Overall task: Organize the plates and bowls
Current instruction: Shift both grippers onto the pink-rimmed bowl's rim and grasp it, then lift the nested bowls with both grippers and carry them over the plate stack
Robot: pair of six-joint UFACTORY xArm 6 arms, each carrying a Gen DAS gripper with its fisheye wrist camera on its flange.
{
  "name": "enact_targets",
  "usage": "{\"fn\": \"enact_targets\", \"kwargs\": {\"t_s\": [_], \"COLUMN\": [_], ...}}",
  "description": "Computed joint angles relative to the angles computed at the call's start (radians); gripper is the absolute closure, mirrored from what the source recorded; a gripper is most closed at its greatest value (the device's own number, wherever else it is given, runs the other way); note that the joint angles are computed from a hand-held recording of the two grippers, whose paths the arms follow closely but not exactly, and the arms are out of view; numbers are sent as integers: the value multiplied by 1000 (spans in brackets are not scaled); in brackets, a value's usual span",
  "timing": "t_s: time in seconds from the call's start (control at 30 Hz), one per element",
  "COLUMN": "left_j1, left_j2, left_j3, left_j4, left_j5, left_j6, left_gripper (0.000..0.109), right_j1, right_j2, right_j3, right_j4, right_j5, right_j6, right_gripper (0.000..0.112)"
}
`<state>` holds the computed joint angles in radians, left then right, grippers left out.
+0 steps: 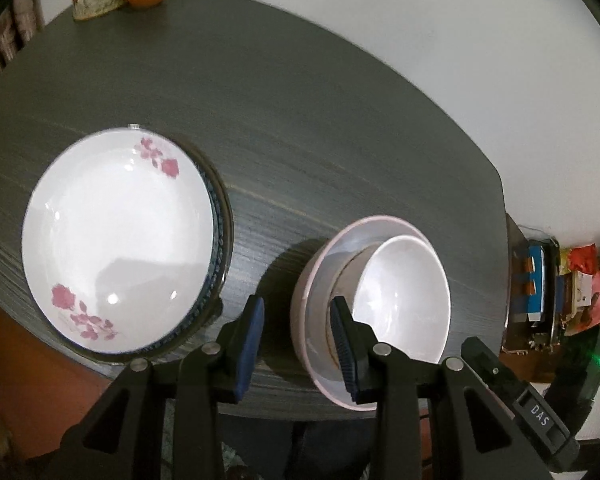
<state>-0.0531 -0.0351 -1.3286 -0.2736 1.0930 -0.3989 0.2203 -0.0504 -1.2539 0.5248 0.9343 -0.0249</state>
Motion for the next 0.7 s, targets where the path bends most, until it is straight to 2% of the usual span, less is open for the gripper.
{"fn": "enact_targets", "kwargs": {"t_s": [0.3, 0.7], "left_j1": [3, -25], "left_j2": [28, 31], "left_j3": [-11, 30], "left_j4": [12, 16], "left_j5": [26, -49], "left_j6": [-8, -41], "left_gripper": [74, 73], "right_j1": [8, 62], "right_j2": [45, 152], "right_j3": [-20, -98], "right_j4": [-51, -135], "right_j5": [48, 43], "right_j6": [58, 119], "right_gripper": [58, 62]}}
